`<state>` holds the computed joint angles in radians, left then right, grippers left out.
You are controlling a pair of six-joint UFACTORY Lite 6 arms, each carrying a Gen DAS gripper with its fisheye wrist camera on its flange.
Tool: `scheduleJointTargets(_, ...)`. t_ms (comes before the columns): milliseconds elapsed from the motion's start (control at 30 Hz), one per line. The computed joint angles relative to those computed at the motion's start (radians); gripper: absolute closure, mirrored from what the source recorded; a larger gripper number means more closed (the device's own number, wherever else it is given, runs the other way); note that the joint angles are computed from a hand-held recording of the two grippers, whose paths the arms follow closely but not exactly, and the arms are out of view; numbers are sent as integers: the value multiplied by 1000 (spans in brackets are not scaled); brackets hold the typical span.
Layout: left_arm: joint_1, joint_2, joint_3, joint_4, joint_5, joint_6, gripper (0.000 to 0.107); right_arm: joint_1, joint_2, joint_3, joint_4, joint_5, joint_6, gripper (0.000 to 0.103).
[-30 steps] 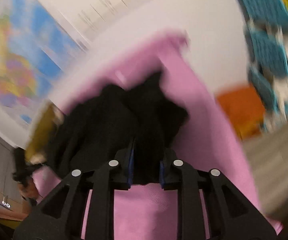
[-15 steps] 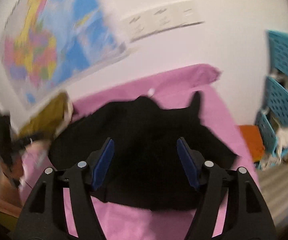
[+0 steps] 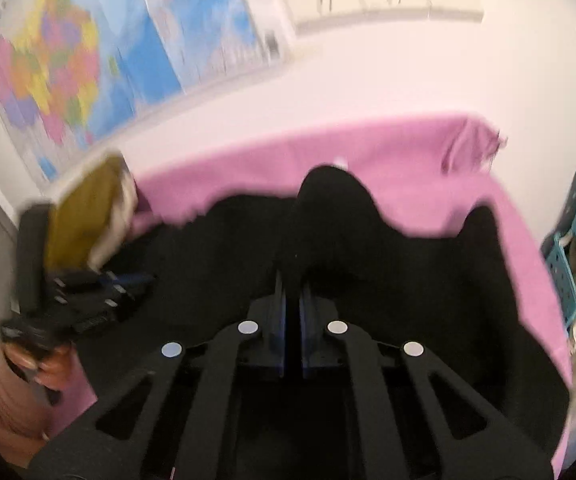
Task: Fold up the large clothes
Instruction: 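Spread the black jacket flat on the bed with both grippers, then open them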
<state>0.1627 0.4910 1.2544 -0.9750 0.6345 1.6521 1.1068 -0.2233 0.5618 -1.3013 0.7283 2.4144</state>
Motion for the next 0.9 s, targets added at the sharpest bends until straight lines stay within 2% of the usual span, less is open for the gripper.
scheduleJointTargets(67, 9, -19, -1, -94, -17, 56, 104, 13, 1, 3, -23, 72, 23, 98)
scheduleJointTargets(100, 9, -27, -7, -136, -28, 86, 104, 2, 13, -8, -47, 62, 57, 98)
scheduleJointTargets(133, 11, -12, 13, -135, -25, 74, 104, -36, 34, -17, -73, 11, 77, 98)
scheduleJointTargets(200, 12, 22, 39, -100, -12, 53, 103, -153, 130, -23, -113, -172, 107, 98)
scheduleJointTargets(267, 9, 22, 12, -143, -58, 109, 103, -206, 177, -52, -237, -267, 245, 97)
scheduleJointTargets(300, 17, 27, 8, -161, -58, 136, 103, -196, 187, -56, -253, -260, 267, 97)
scheduleJointTargets(367, 33, 40, 22, -153, -41, 132, 98, -153, 160, -53, -180, -205, 223, 83)
scheduleJointTargets(400, 46, 35, 18, -163, -31, 147, 83, -123, 139, -49, -122, -161, 183, 67)
scheduleJointTargets(433, 63, 22, 7, -183, -11, 179, 75, -77, 113, -44, -55, -94, 144, 56)
scheduleJointTargets(467, 69, 6, -7, -207, -6, 205, 71, -45, 86, -48, -24, -52, 126, 55)
scheduleJointTargets(633, 118, -144, -183, -349, 15, 439, 65, 153, 6, -18, 68, 143, 91, 55)
scheduleJointTargets(733, 129, -169, -211, -311, 33, 421, 62, 188, 21, 4, 23, 126, 110, 55)
scheduleJointTargets(900, 127, -168, -237, -285, 23, 418, 62, 111, 186, 96, -89, -27, 134, 55)
